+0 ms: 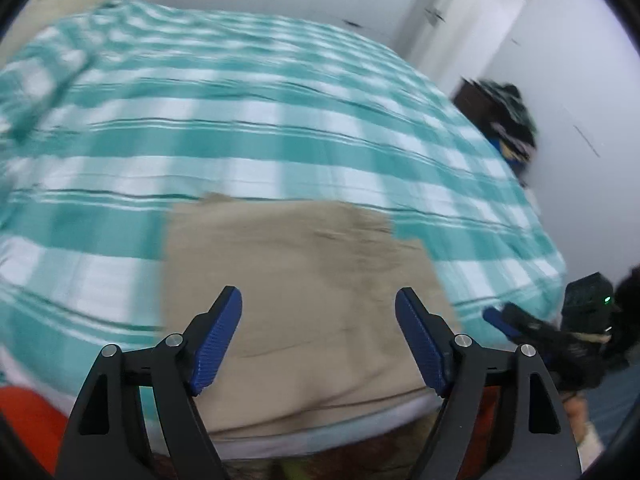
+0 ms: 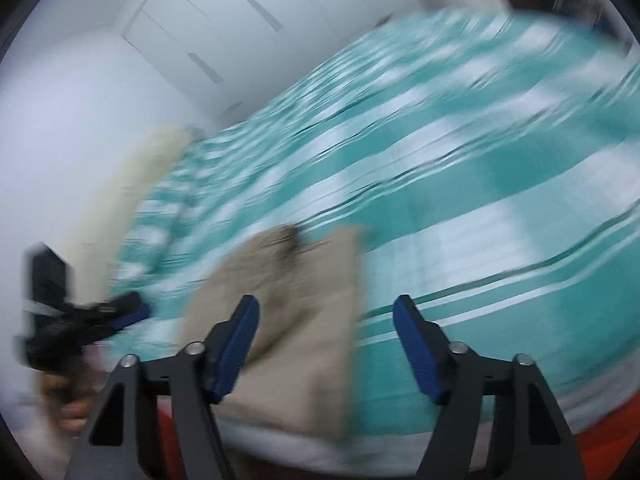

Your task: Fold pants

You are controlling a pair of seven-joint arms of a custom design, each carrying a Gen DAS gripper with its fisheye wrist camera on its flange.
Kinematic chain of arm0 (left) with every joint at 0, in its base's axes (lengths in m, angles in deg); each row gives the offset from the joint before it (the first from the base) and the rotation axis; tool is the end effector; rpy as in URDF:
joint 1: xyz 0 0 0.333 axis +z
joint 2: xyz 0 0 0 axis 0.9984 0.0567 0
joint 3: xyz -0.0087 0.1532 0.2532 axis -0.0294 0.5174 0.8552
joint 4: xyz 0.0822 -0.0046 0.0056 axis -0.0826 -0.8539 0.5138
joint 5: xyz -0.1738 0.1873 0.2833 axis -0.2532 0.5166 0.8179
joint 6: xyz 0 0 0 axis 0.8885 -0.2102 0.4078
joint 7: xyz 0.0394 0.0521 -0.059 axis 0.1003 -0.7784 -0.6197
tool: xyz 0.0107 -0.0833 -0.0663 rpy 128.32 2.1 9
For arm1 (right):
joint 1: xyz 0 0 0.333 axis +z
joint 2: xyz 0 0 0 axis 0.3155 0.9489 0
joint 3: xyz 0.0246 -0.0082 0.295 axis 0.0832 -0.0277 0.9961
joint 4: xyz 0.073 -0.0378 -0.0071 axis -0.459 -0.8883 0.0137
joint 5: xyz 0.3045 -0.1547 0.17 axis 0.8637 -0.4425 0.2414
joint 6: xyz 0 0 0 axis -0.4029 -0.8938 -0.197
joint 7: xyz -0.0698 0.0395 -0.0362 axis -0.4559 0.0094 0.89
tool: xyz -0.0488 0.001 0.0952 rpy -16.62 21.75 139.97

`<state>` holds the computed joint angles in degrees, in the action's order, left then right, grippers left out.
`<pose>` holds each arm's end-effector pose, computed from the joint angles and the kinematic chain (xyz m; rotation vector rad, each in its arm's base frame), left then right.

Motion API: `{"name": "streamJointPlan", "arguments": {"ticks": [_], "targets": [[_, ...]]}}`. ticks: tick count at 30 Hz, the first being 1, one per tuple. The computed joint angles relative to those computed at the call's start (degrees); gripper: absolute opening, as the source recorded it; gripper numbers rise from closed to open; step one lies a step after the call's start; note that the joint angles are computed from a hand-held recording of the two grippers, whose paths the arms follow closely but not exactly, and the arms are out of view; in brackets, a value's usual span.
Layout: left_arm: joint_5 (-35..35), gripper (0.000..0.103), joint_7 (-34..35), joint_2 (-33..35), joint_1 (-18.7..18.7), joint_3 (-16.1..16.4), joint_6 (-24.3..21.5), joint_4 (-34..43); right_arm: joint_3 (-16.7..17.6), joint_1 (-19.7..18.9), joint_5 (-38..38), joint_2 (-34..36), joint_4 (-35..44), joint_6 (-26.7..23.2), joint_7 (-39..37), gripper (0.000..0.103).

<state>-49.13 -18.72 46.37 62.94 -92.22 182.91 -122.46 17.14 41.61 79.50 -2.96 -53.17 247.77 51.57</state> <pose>0.5294 -0.3651 0.4222 -1.9838 1.9395 -0.9310 0.4944 0.2257 0.3975 -1.4546 1.6260 0.0808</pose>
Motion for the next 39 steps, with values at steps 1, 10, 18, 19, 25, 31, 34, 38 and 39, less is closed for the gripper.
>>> {"name": "streamJointPlan", "arguments": {"ticks": [1,10,18,19,25,31,34,38,39], "targets": [[3.5,0.081,-3.4,-1.2,-1.1,2.2,0.2,-2.2,-0.5,-0.7,2.9,0.5,0.7,-6.6,-1.4,0.064],[22.2,0.08,-24.9,-5.0,-0.6,4.3,-0.4,-12.5,-0.1,1.8,-37.7,14.3,13.9,-13.8,37.8,0.03],[28.3,0.081,-18.4,1.6,0.6,-0.6,-5.1,-4.5,-3.3,6.9,-69.4,13.4,15.5,-5.4,52.5,0.008],[26.5,0.08,-15.5,3.3,0.0,-0.8,-6.9,-3.0,-4.4,7.3,-72.7,14.3,16.3,-6.2,55.4,0.008],[24.7,0.079,-14.2,4.1,-2.5,1.8,-5.7,-2.8,6.5,-5.1,-54.2,13.9,11.7,-6.6,46.8,0.021],[24.3,0.079,-14.7,4.1,-3.6,2.9,-5.2,-3.0,8.7,-9.6,-36.1,15.8,14.5,-14.2,36.3,0.049],[24.7,0.079,-15.1,4.0,-3.7,3.2,-4.6,-3.4,6.0,-7.0,-40.8,17.9,17.2,-15.7,38.1,0.049],[24.9,0.08,-15.2,4.0,-3.7,3.4,-4.0,-3.6,5.6,-6.6,-44.4,21.2,20.5,-16.8,41.0,0.054],[24.4,0.08,-14.7,3.9,-3.4,3.2,-3.6,-3.8,6.2,-7.0,-43.4,21.8,20.9,-16.5,40.4,0.055]]}}
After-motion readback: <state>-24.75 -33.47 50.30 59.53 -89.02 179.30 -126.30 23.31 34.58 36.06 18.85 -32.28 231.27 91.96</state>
